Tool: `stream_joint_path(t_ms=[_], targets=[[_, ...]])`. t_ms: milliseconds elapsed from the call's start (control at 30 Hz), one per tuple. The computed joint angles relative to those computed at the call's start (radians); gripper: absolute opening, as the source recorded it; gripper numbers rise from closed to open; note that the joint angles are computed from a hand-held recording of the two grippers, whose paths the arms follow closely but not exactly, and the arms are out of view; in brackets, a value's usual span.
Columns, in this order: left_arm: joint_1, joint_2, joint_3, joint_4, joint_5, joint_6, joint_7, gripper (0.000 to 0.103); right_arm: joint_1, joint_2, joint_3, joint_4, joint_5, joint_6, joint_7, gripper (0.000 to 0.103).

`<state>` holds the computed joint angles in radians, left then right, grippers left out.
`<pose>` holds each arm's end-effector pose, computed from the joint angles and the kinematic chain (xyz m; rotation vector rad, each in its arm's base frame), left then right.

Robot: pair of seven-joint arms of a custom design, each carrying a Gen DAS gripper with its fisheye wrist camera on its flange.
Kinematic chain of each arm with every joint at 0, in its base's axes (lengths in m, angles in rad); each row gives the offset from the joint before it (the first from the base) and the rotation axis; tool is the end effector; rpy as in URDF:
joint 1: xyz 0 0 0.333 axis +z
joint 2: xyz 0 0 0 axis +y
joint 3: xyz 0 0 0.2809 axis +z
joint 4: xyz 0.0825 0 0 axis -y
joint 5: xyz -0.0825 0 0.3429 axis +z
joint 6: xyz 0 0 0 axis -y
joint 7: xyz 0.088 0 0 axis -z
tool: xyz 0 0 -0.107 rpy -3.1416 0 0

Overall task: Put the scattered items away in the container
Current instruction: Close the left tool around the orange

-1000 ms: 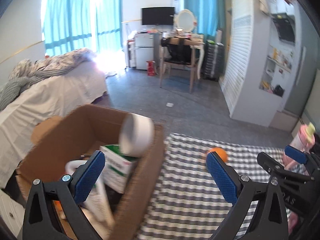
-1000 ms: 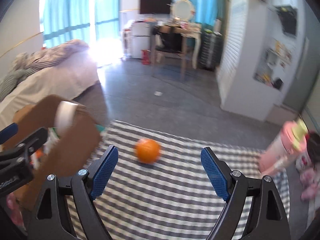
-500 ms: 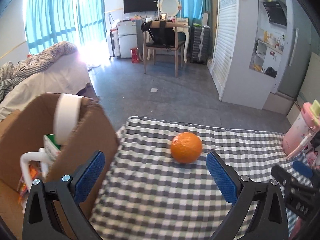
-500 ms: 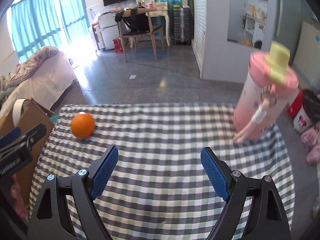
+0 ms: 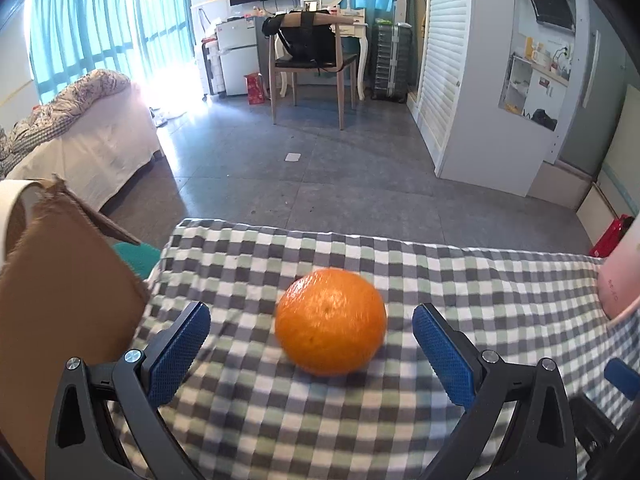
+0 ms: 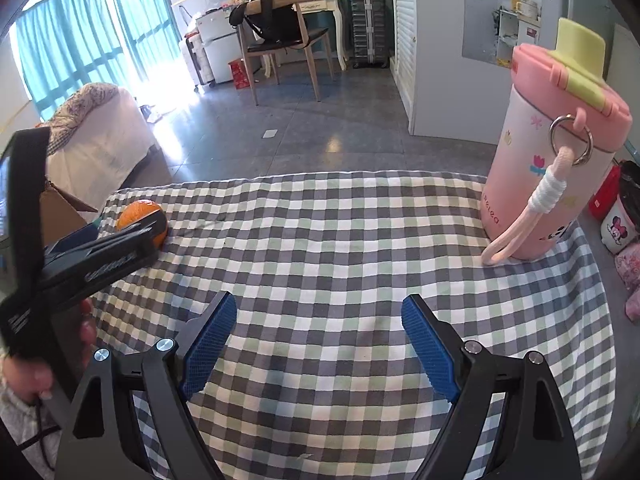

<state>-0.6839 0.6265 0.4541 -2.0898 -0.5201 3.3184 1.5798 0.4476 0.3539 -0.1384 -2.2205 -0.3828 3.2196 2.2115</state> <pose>0.5723 -0.0976 0.2356 -1.9091 1.6588 -0.6081 0.5191 0.2062 0.2868 -1.8797 1.7275 -0.4259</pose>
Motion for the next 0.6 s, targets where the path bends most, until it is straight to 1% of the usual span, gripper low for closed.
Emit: stream_joint_path(t_ms=[33, 67, 100, 133, 200, 267, 300, 367, 467, 500, 533, 567, 600], targets=[[0.04, 0.0, -0.036, 0.013, 0.012, -0.008, 0.005, 0.1, -0.017, 0.005, 0.019, 0.007, 0.006, -0.006, -0.005, 0.085], [0.073, -0.001, -0.066, 0.021, 0.024, -0.021, 0.008, 0.081, -0.03, 0.009, 0.031, 0.008, 0.009, -0.008, -0.01, 0.085], [0.095, -0.003, -0.083, 0.029, 0.039, -0.041, 0.009, 0.066, -0.044, 0.009, 0.044, 0.008, 0.012, -0.011, -0.016, 0.085], [0.139, -0.011, -0.122, 0.034, 0.063, -0.065, 0.016, 0.058, -0.047, 0.01, 0.048, 0.009, 0.014, -0.013, -0.019, 0.085], [0.144, -0.025, -0.126, 0.02, 0.093, -0.058, 0.004, 0.058, -0.02, 0.008, 0.021, 0.008, 0.008, -0.018, -0.009, 0.085], [0.188, -0.058, -0.171, -0.007, 0.115, -0.057, -0.002, 0.058, 0.005, -0.001, -0.005, 0.001, -0.003, -0.017, 0.001, 0.085], [0.193, -0.073, -0.176, -0.021, 0.123, -0.059, -0.008, 0.058, 0.036, -0.011, -0.036, -0.008, -0.014, -0.014, 0.015, 0.084], [0.159, -0.11, -0.144, -0.063, 0.133, -0.056, -0.025, 0.058, 0.083, -0.021, -0.082, -0.01, -0.036, -0.02, 0.041, 0.085], [0.105, -0.209, -0.106, -0.171, 0.125, -0.002, -0.02, 0.058, 0.185, -0.051, -0.184, -0.031, -0.098, -0.021, 0.115, 0.085], [0.114, -0.264, -0.12, -0.22, 0.116, 0.031, -0.002, 0.058, 0.227, -0.065, -0.227, -0.041, -0.13, -0.021, 0.148, 0.085], [0.145, -0.316, -0.153, -0.265, 0.114, 0.063, 0.012, 0.058, 0.265, -0.077, -0.266, -0.051, -0.163, -0.022, 0.181, 0.085], [0.167, -0.384, -0.169, -0.324, 0.136, 0.098, 0.002, 0.058, 0.311, -0.088, -0.313, -0.058, -0.201, -0.024, 0.221, 0.085], [0.155, -0.453, -0.161, -0.371, 0.088, 0.12, 0.056, 0.058, 0.362, -0.101, -0.366, -0.067, -0.247, -0.023, 0.265, 0.085]])
